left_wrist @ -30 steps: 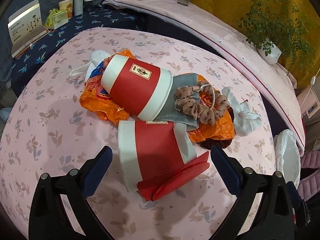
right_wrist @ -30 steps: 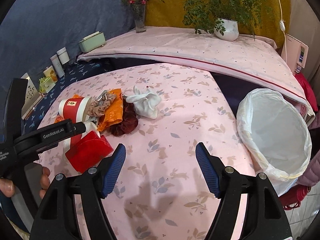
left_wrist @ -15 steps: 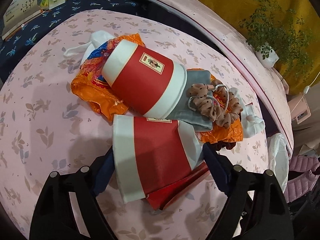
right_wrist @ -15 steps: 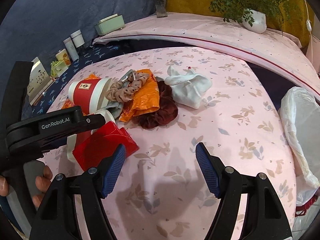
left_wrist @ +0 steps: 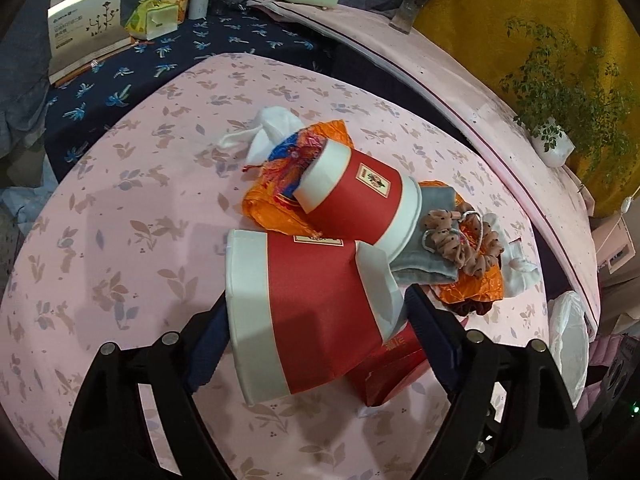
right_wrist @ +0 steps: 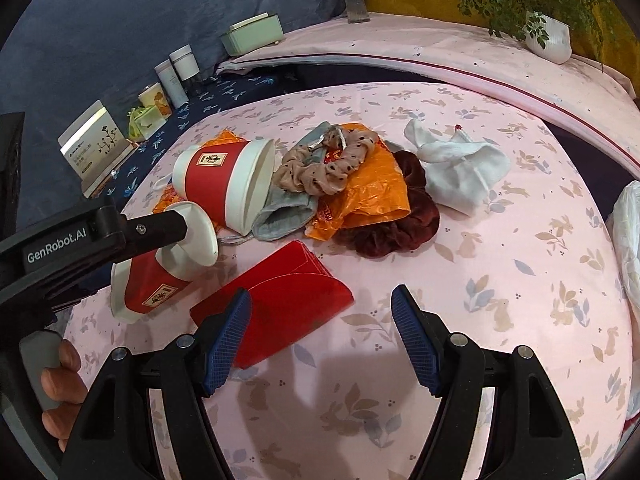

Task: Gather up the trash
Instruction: 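Grasp the red envelope with the right gripper while the left gripper grasps a red-and-white cup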

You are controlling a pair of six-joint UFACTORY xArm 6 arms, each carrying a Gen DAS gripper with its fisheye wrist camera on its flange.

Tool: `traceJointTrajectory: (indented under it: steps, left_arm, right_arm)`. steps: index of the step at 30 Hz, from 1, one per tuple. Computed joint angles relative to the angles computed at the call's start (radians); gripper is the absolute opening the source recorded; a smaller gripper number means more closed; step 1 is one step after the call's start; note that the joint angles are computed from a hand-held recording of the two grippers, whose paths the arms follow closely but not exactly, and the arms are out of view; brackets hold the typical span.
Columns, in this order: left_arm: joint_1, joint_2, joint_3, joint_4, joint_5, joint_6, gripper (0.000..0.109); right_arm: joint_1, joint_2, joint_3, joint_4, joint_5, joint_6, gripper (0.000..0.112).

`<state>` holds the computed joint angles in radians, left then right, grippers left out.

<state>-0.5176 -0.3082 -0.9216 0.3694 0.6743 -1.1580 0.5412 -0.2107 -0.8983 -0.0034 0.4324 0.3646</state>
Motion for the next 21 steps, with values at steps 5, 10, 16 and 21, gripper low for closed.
traceJointTrajectory:
  steps: [5,10,16,21]
  left_arm:
    - [0.012,-0.047,0.029,0.033,0.027,-0.038,0.08]
    - [0.012,-0.063,0.035,0.055,0.058,-0.051,0.08]
    - [0.005,-0.075,0.055,0.065,0.076,-0.053,0.08]
    - [-0.01,-0.076,0.067,0.051,0.07,-0.044,0.08]
  right_arm:
    - [0.018,0.042,-0.054,-0.072,0.023,0.134,0.07]
    - [0.044,0.121,-0.138,-0.18,0.075,0.254,0.07]
    - [0.057,0.112,-0.104,-0.208,0.099,0.296,0.07]
    - [0.049,0.048,-0.023,-0.183,0.083,0.29,0.067]
